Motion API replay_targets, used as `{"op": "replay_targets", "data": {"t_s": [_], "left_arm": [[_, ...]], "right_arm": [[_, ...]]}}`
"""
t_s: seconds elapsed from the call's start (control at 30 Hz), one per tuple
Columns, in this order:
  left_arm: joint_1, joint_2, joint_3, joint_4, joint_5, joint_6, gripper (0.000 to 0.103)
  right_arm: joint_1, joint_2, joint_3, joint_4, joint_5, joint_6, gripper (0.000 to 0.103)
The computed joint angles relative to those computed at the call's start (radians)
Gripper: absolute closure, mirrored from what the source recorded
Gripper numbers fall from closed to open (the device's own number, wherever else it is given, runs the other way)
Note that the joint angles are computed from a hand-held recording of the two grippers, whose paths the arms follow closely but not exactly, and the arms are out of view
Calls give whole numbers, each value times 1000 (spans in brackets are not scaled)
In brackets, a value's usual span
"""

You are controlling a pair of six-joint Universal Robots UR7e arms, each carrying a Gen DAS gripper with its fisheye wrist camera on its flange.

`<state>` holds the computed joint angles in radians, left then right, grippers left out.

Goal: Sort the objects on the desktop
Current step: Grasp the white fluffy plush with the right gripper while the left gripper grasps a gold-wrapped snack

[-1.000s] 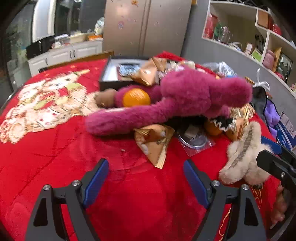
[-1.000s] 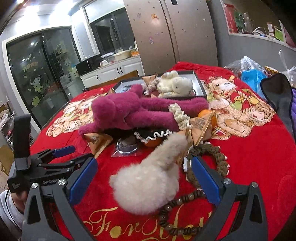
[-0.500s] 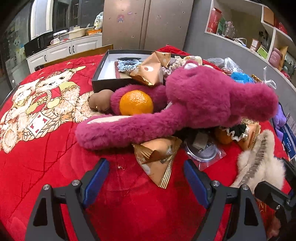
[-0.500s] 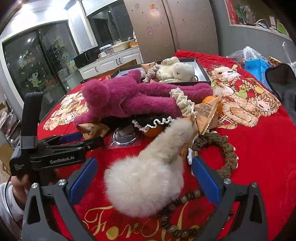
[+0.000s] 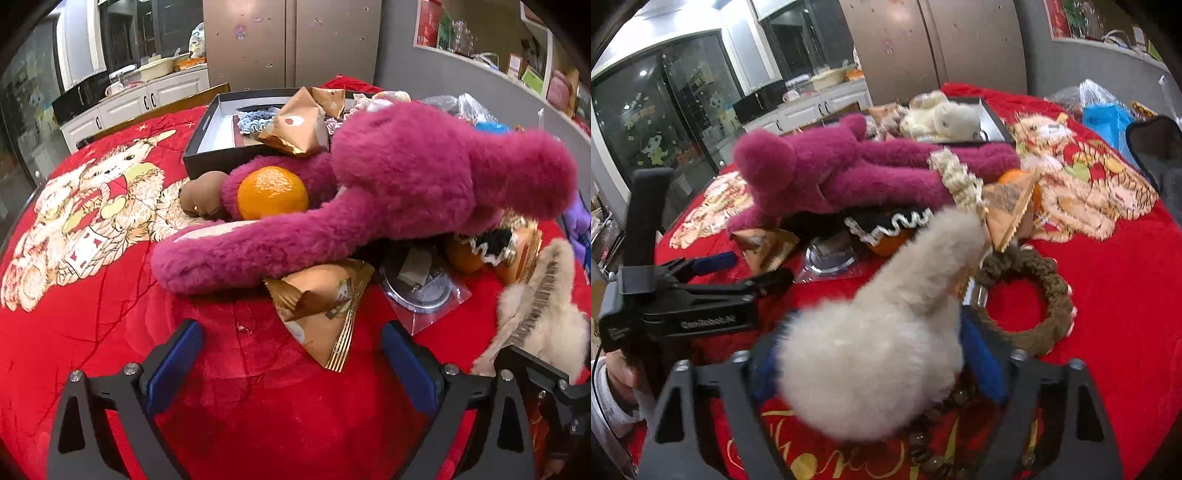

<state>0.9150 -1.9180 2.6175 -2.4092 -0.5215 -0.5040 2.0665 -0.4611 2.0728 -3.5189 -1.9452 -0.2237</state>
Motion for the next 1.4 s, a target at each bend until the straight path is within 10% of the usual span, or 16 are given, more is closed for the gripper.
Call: {"op": "replay_targets", "data": {"t_s": [0.2, 0.3, 0.4, 0.77, 1.4], "left_arm": [[-8, -20, 9, -10, -1, 17, 15], [-31, -30, 33, -72, -14, 99, 58], [-59, -39, 46, -46, -2, 102, 75], [-88, -89, 62, -27, 25, 79, 79], [-242, -222, 150, -34, 86, 122, 79]], "right_arm": [[7, 4, 10, -43, 7, -23, 41], [14, 6, 19, -76, 13, -46, 47], [17, 5, 29, -113, 27, -67, 66], [6, -15, 53, -132, 93, -94, 85], [3, -37, 89, -180, 173, -123, 86]]}}
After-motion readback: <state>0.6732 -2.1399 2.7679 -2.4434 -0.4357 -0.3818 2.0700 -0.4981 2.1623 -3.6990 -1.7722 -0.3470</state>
